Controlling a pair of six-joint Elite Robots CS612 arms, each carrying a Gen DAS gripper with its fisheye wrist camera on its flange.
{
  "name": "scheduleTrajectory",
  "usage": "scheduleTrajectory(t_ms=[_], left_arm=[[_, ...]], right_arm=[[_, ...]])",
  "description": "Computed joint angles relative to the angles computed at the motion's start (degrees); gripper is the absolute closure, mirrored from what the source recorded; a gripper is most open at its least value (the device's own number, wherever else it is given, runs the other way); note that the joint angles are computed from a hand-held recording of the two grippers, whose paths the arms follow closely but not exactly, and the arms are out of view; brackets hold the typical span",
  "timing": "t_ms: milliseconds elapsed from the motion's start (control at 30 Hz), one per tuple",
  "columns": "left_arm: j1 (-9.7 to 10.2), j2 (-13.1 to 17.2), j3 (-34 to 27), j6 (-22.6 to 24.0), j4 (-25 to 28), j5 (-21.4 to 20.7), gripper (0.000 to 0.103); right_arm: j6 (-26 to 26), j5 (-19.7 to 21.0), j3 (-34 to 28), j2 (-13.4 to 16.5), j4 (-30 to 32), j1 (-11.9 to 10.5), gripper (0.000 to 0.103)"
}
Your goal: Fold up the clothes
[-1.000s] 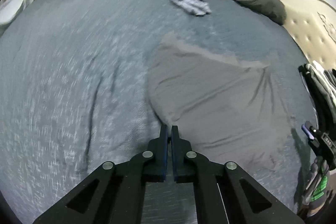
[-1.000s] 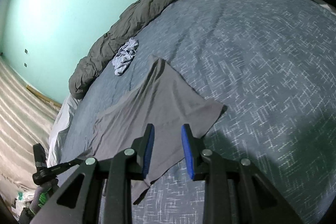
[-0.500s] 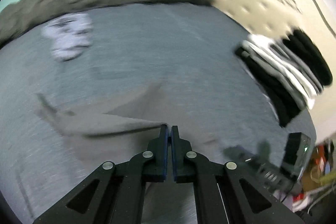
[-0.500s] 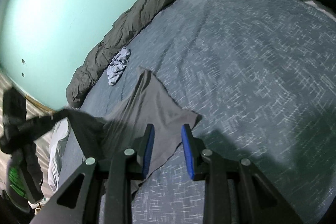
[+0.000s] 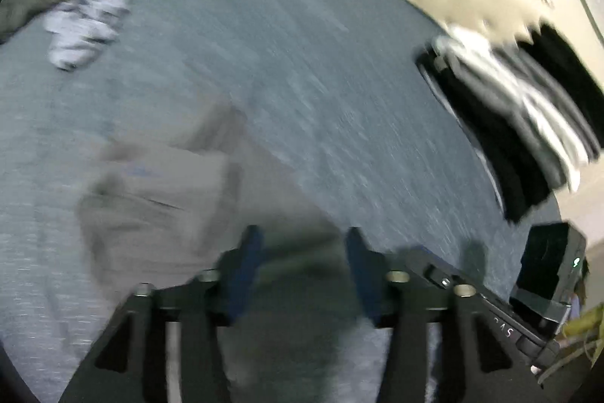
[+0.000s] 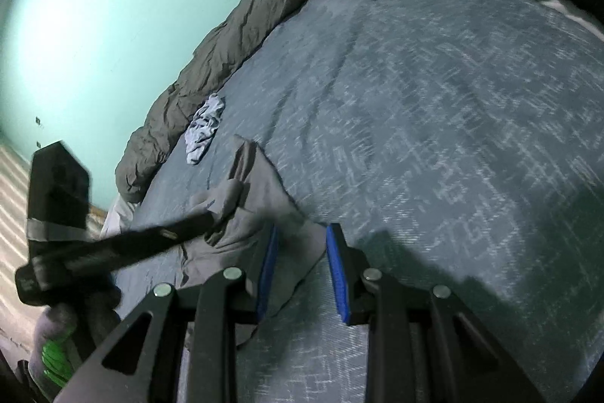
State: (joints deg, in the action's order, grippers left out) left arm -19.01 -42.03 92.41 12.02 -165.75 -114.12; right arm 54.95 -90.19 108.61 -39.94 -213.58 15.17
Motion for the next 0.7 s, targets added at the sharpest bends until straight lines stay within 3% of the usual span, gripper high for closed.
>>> scheduleTrajectory(t_ms=[100,367,700], left_arm=[[1.72,0.40,-1.31,-2.15,-1.05,2.03,0.046],[3.07,2.23,-3.91,-2.20,-0.83,6.32,0.046],[2.05,3.64,-5.23,-1.20,-1.33,5.68,0.046]], right_arm=[[-1.20,1.10,-1.37,0.33,1.32,0.01,0.063],[-4.74,0.58,-5.60,0.98,10.20,0.92,0.063],[-5.80,-0.96,-7.82,1.56,15.64,1.21,0.066]])
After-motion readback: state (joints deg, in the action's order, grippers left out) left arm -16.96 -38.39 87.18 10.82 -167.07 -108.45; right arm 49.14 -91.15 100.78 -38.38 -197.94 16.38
